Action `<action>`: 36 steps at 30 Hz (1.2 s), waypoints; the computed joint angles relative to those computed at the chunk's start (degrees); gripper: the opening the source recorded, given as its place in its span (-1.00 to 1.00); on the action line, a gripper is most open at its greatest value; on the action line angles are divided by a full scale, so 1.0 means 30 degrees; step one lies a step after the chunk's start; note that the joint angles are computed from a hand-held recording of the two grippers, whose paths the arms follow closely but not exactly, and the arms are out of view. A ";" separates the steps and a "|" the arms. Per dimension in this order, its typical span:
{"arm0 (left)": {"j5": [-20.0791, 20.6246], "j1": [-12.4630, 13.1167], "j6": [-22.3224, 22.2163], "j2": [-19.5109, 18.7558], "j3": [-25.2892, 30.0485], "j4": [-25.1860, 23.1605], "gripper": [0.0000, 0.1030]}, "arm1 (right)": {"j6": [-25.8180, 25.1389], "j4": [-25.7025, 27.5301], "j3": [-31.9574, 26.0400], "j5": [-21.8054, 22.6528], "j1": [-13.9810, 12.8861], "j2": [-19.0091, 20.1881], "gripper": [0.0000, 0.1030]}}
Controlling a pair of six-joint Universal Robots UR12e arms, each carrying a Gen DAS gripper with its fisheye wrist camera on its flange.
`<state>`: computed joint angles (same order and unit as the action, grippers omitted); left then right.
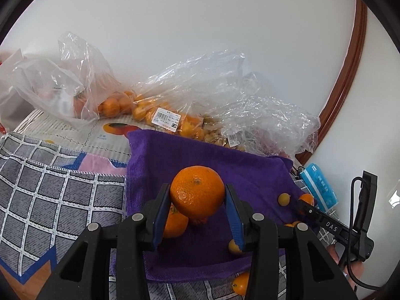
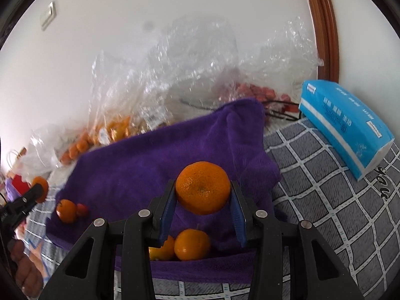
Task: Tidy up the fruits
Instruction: 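Lower the orange onto the towel and open the right tool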
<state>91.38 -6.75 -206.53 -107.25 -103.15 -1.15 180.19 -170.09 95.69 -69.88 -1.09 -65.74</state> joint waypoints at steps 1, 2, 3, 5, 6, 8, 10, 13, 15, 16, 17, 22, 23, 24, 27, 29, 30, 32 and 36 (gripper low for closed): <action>-0.0090 0.0000 0.0017 -0.0018 0.0017 -0.0146 -0.21 | -0.0164 0.0089 -0.0026 -0.0078 0.0060 0.0025 -0.20; -0.0190 -0.0002 0.0050 -0.0025 0.0026 -0.0288 -0.21 | -0.0334 0.0165 -0.0064 -0.0127 0.0105 0.0061 -0.20; -0.0366 0.0002 0.0062 -0.0024 0.0027 -0.0395 -0.21 | -0.0535 0.0192 -0.0057 -0.0250 0.0161 0.0067 -0.20; -0.0684 0.0006 -0.0030 -0.0031 0.0060 -0.0556 -0.21 | -0.0735 0.0160 -0.0038 -0.0452 0.0227 0.0071 -0.20; -0.0840 0.0002 -0.0037 -0.0035 0.0080 -0.0652 -0.21 | -0.0807 0.0257 -0.0050 -0.0524 0.0253 0.0082 -0.20; -0.0919 -0.0074 0.0144 -0.0073 0.0156 -0.0934 -0.21 | -0.0804 0.0490 -0.0116 -0.0608 0.0270 0.0075 -0.20; -0.0705 -0.0192 0.0355 -0.0158 0.0275 -0.1261 -0.21 | -0.0730 0.0591 -0.0161 -0.0643 0.0265 0.0105 -0.20; -0.0672 -0.0273 0.0468 -0.0239 0.0388 -0.1806 -0.21 | -0.0524 0.0721 -0.0186 -0.0708 0.0244 0.0112 -0.20; -0.0870 -0.0295 0.0492 -0.0240 0.0406 -0.1990 -0.21 | -0.0407 0.0797 -0.0221 -0.0815 0.0248 0.0132 -0.19; -0.0869 -0.0325 0.0568 -0.0238 0.0428 -0.2065 -0.21 | -0.0370 0.0806 -0.0231 -0.0845 0.0245 0.0143 -0.19; -0.0865 -0.0360 0.0639 -0.0239 0.0425 -0.2044 -0.21 | -0.0349 0.0804 -0.0234 -0.0872 0.0243 0.0149 -0.19; -0.0982 -0.0428 0.0922 -0.0265 0.0488 -0.2380 -0.21 | -0.0207 0.0930 -0.0297 -0.1008 0.0264 0.0185 -0.18; -0.0970 -0.0448 0.0968 -0.0288 0.0538 -0.2542 -0.21 | -0.0174 0.0914 -0.0301 -0.1021 0.0264 0.0189 -0.18; -0.0985 -0.0452 0.0999 -0.0302 0.0589 -0.2696 -0.21 | -0.0145 0.0903 -0.0306 -0.1044 0.0263 0.0194 -0.18; -0.1028 -0.0465 0.1113 -0.0315 0.0680 -0.3091 -0.21 | -0.0089 0.0895 -0.0321 -0.1068 0.0261 0.0209 -0.18; -0.1065 -0.0470 0.1158 -0.0299 0.0665 -0.3082 -0.21 | -0.0075 0.0726 -0.0261 -0.1026 0.0245 0.0197 -0.16; -0.1041 -0.0483 0.1176 -0.0328 0.0704 -0.3110 -0.21 | -0.0055 0.0589 -0.0216 -0.0937 0.0228 0.0183 -0.16; -0.0941 -0.0511 0.1233 -0.0347 0.0731 -0.3151 -0.21 | -0.0066 0.0419 -0.0161 -0.0930 0.0217 0.0165 -0.16; -0.0749 -0.0548 0.1346 -0.0413 0.0834 -0.3377 -0.21 | -0.0103 0.0332 -0.0120 -0.0937 0.0220 0.0150 -0.16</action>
<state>89.14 -8.39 -202.49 -108.49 -100.65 -11.28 179.88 -169.10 95.33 -72.69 -0.43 -65.29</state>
